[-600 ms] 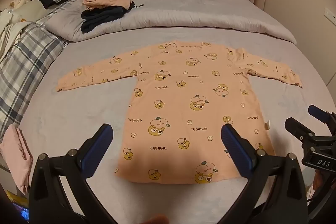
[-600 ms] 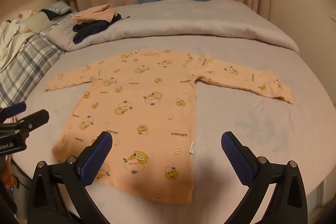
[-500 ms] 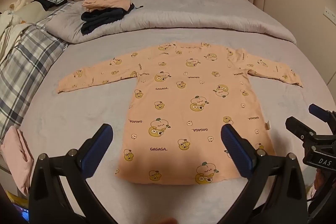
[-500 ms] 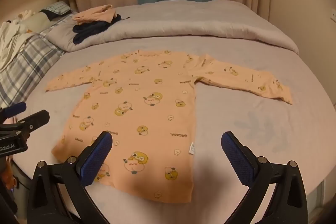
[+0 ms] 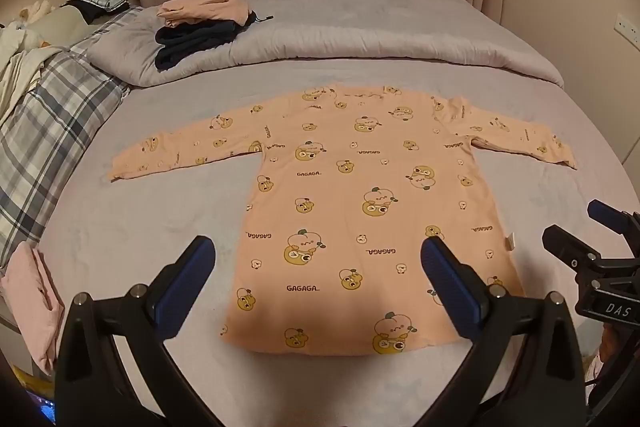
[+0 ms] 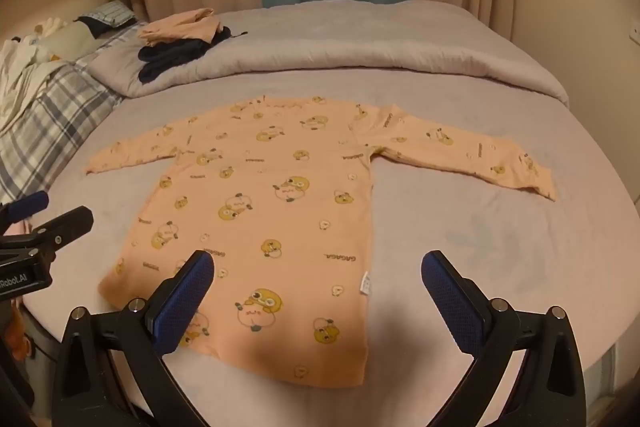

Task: Fold small clothes

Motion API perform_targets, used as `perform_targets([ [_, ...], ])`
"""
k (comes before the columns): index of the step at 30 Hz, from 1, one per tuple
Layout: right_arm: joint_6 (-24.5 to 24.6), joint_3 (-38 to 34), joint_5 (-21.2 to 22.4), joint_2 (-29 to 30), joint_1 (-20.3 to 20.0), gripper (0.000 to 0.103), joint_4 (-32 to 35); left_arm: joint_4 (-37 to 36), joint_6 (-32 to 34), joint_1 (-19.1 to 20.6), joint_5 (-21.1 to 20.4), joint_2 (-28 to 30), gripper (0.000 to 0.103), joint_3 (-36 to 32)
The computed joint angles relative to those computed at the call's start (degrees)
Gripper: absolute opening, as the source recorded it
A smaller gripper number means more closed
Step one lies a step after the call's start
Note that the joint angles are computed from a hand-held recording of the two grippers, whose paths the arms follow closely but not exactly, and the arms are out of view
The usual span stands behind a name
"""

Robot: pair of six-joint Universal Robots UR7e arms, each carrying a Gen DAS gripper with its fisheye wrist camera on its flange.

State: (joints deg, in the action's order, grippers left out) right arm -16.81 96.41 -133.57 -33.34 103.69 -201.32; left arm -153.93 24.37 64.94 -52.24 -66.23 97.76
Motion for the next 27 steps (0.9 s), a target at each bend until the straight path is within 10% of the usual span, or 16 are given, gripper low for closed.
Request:
perform_targets([
  [27,-0.1,-0.1,-0.3,0.3,0.2,0.103,-0.4,-0.5,-0.2,0.7,-1.1,0.0,0.103,0.1],
])
